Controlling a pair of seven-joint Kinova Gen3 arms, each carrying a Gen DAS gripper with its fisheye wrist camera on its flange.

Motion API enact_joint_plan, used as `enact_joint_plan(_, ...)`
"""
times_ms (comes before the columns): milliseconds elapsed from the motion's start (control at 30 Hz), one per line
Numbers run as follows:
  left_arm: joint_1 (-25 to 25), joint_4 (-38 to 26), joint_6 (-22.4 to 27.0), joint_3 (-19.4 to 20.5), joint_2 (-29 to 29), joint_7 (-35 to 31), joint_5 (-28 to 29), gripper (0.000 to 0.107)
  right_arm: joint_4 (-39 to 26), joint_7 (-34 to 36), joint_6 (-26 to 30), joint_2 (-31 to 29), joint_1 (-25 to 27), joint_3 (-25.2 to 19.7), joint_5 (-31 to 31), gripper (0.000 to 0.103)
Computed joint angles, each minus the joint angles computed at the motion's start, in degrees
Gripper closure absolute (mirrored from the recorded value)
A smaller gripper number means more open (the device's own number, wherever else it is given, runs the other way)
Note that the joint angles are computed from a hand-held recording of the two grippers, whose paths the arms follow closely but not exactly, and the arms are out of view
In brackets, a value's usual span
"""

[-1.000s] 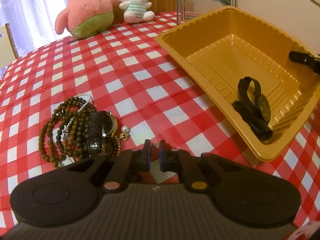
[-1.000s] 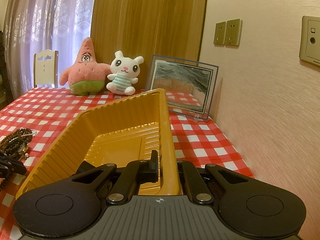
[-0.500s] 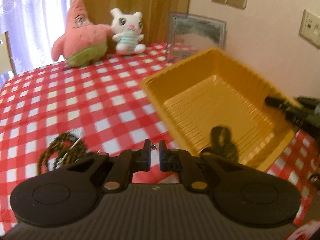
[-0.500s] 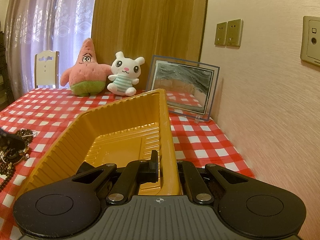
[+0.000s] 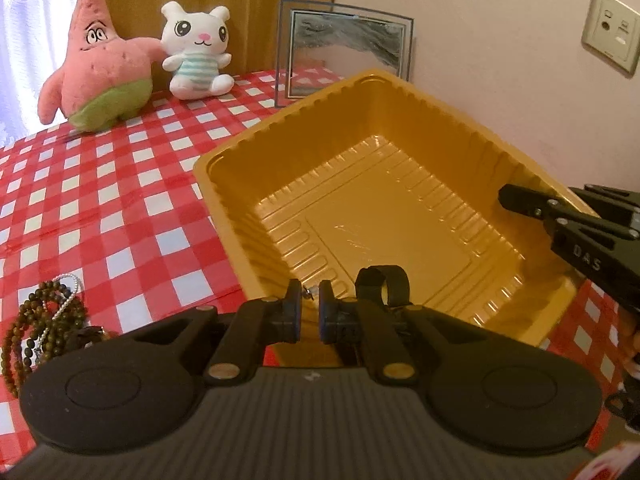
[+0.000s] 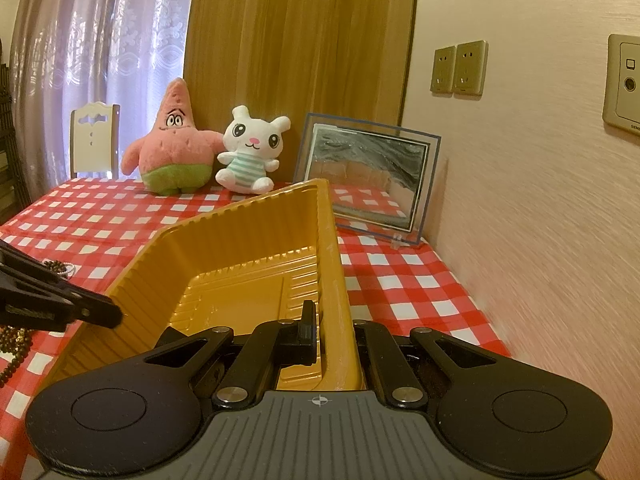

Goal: Organize jewelry

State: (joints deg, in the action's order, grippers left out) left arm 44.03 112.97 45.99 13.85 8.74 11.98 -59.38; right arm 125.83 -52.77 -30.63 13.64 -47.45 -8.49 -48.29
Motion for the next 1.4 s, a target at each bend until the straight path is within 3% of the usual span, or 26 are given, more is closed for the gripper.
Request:
enact_joint_plan(100,0.1,0.4,-0.1,-0.1,-0.9,2.5,-0.8,0.088,0.0,-0.1,0.0,0.0,0.1,0.0,0.1,0.099)
enact_joint_plan(300,1.2,2.0,5.8,2.7,-4.3,7.9,-1.7,0.088,-0.3,0.5,0.2,-0.1,-0.2,0.0,-0.8,0.099)
enact_joint_plan(467,2.2,2.6,15.4,6.1,-6.9,10.2,3.1,0.088,-0.4,-0.4,0.3,-0.1,0.3,-0.1,0.2,0.099)
enact_joint_plan(667,0.8,5.1,21.4,8.9,-9.0,10.2,10.3,0.088,-0.3,-1.1,0.4,0.0,0.4,0.0,0.9,0.099)
enact_joint_plan(900,0.0,6.9,22.4,9.6,-8.7,10.2,12.4,0.088,-0.7,-0.3,0.7,0.0,0.2,0.3,0.2,0.099)
enact_joint_plan(1400,-3.1,7.0,16.8,5.4,-5.8,3.8,12.2,0.087,-0.8,0.2,0.8,0.0,0.2,0.3,-0.4,0.099)
